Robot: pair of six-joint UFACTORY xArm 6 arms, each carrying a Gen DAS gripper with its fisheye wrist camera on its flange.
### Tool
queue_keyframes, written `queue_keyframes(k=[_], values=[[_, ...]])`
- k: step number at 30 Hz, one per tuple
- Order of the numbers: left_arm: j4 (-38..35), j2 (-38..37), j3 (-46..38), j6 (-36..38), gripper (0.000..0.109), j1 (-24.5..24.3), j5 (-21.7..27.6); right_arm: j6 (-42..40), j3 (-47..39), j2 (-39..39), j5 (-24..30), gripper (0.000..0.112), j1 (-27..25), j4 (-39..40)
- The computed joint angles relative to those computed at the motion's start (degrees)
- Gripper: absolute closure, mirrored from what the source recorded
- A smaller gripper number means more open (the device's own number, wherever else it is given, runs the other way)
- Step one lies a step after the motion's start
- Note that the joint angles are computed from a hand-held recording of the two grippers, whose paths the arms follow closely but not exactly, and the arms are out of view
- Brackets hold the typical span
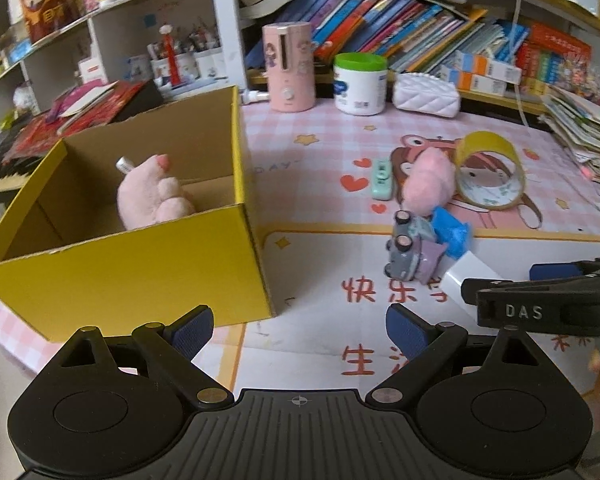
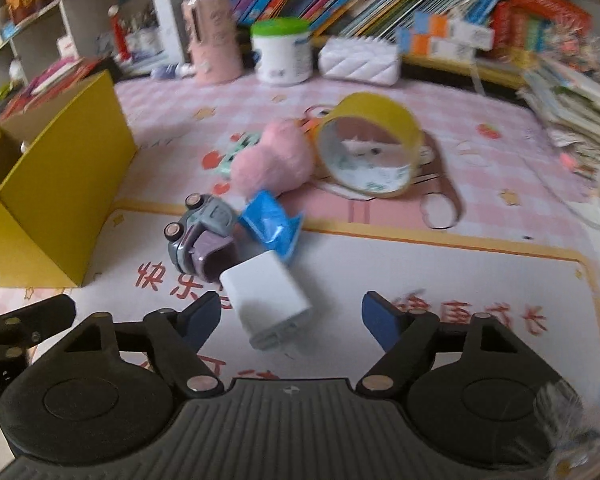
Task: Organize objects
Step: 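Lower the right tool onto the white charger plug and grasp it, then grasp the grey toy car with the left tool while the right tool holds the charger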
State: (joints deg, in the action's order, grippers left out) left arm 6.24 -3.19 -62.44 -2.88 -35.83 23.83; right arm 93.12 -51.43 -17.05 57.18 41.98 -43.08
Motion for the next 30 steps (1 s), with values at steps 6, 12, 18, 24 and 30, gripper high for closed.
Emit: queue_keyframes(k=[6, 12, 18, 24, 30], values=[[4.35, 0.05, -0.59, -5.77, 0.014, -0.22, 2.18, -8.66, 0.80, 2.12, -7.02, 0.042, -4.74, 3.52], [7.47, 0.49, -1.19, -9.64, 0.014, -0.84, 4.03, -16.08, 0.61, 4.03, -10.17, 0.056, -5.88, 3.05], [7.58, 2.00, -2.97, -9.95, 0.014, -1.67, 4.13, -20.50, 2.35, 2.63, -14.34, 0.072, -7.07, 2.72], [2.29, 4.97, -5.67, -4.24, 0.014, -3.61, 2.92, -11.25, 5.29, -3.67, -9.46, 0.072, -6.55, -4.39], [-3.59, 8.70, -8.97, 2.17, 0.015, -5.96, 1.32, -3.60, 10.63, -11.93, -6.08, 0.072, -7.16, -3.86]])
